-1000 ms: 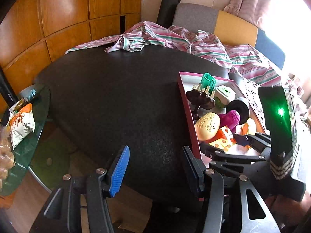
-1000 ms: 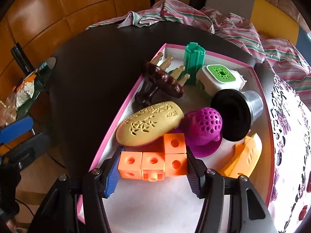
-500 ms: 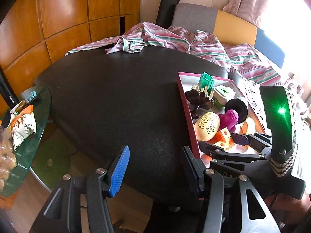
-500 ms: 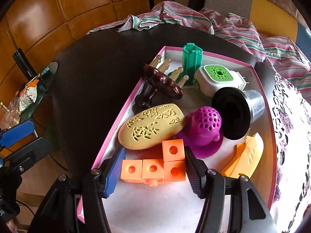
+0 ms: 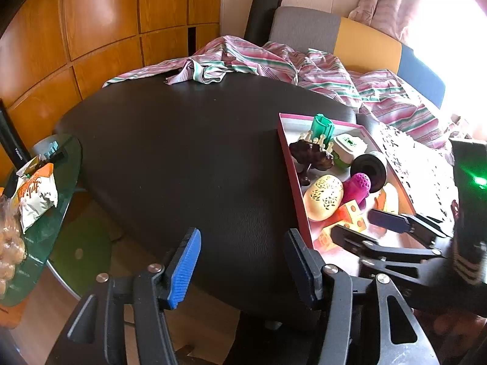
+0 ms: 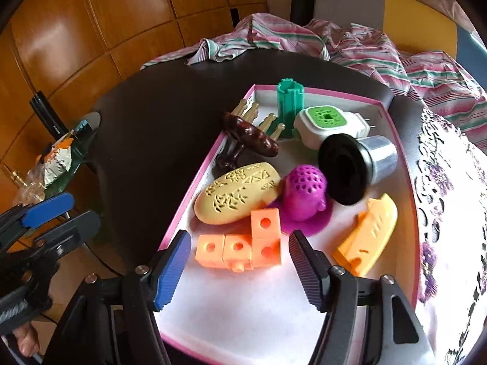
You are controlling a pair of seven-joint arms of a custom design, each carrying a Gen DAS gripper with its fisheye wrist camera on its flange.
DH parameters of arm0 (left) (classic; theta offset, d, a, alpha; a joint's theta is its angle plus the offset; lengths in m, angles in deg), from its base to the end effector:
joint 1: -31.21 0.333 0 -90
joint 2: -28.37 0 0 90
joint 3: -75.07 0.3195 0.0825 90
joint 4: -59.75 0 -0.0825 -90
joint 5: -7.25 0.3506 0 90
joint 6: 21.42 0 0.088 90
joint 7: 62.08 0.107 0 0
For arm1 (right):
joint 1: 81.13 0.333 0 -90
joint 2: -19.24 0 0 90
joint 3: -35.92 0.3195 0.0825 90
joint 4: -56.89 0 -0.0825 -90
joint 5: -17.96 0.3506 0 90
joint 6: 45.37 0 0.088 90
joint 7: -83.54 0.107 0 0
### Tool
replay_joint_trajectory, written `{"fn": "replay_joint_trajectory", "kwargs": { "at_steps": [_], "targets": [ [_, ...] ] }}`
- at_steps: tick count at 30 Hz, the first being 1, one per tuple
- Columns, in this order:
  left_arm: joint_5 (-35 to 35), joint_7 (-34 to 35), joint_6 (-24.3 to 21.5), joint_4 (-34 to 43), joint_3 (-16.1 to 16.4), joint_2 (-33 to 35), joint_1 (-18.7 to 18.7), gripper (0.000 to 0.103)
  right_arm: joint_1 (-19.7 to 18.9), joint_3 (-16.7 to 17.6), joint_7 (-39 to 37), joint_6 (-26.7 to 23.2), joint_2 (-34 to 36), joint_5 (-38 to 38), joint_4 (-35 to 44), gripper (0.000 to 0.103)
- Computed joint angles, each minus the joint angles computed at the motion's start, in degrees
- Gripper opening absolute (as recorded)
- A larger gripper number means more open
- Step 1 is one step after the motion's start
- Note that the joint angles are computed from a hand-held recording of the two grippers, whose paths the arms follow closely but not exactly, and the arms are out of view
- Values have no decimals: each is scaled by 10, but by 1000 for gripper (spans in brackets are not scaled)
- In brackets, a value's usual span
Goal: Organize rigid objects
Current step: 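Lower the orange cubes into the tray and open the right gripper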
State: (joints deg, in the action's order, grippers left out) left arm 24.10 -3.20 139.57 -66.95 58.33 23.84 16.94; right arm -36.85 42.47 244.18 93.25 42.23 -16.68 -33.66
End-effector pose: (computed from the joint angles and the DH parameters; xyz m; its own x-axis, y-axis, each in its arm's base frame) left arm 0.4476 -0.2896 0.5091 -0.2727 -0.9593 0.0734 -0.7526 0.1651 -0.6374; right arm 0.4412 0.5177 0.4730 0.0497 -0.9884 -0.1438 -0.8248 0.0406 -0.5640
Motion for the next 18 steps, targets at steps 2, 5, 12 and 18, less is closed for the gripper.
{"fn": "replay_joint_trajectory", "kwargs": {
  "at_steps": [2, 5, 12, 18],
  "targets": [
    [-1, 1, 0, -1, 0, 0, -1, 59, 0, -1, 11, 7, -11, -3, -18, 68],
    [-6, 6, -3, 1, 0, 1, -3, 59, -4, 2, 8, 0, -9, 1, -17, 62],
    [-10, 11, -3, 4, 1, 5, -5, 59, -8, 1, -3, 12, 9, 12, 5, 48],
    [5, 5, -11, 9, 0, 7, -7, 59, -6, -3, 2, 21, 9, 16, 3, 48]
  ]
}}
